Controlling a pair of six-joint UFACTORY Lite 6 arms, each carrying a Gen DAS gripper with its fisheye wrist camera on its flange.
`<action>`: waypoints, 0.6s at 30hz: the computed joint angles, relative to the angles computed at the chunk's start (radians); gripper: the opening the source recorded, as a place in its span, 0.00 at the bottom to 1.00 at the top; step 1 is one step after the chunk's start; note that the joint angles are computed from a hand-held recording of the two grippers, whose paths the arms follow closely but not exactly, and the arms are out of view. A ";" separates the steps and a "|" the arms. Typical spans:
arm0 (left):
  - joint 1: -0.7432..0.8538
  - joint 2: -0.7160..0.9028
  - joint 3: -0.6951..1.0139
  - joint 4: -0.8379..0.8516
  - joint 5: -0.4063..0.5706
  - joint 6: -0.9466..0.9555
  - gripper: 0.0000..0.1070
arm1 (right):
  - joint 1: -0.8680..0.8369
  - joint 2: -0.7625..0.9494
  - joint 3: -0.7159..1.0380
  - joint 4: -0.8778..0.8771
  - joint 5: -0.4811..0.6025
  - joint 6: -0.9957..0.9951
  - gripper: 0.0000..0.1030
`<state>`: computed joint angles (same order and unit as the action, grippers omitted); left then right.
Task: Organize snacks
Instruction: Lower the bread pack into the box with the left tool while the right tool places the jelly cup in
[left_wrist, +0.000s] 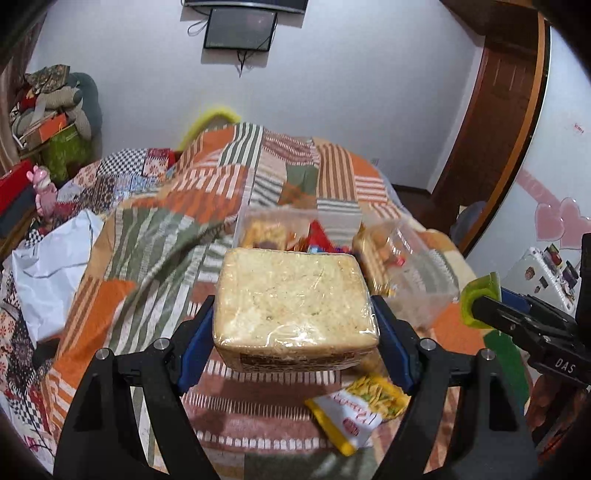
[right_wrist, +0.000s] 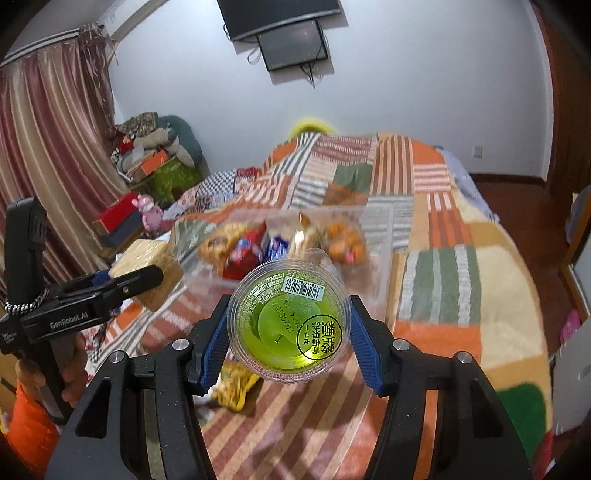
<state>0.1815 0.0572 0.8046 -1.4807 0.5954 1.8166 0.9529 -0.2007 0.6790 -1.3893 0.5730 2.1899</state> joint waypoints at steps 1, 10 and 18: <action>-0.006 0.005 0.016 0.002 0.002 -0.013 0.73 | -0.008 0.000 0.007 -0.001 0.004 -0.012 0.55; -0.071 0.098 0.177 0.013 -0.010 -0.116 0.73 | -0.141 0.012 0.053 -0.019 -0.032 -0.104 0.55; -0.146 0.304 0.389 0.074 -0.044 -0.225 0.73 | -0.231 0.083 0.102 -0.042 -0.092 -0.134 0.55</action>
<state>0.0352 0.3615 1.1934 -1.4064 0.5510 1.5915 0.7217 -0.1176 0.7808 -1.4308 0.4808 2.0558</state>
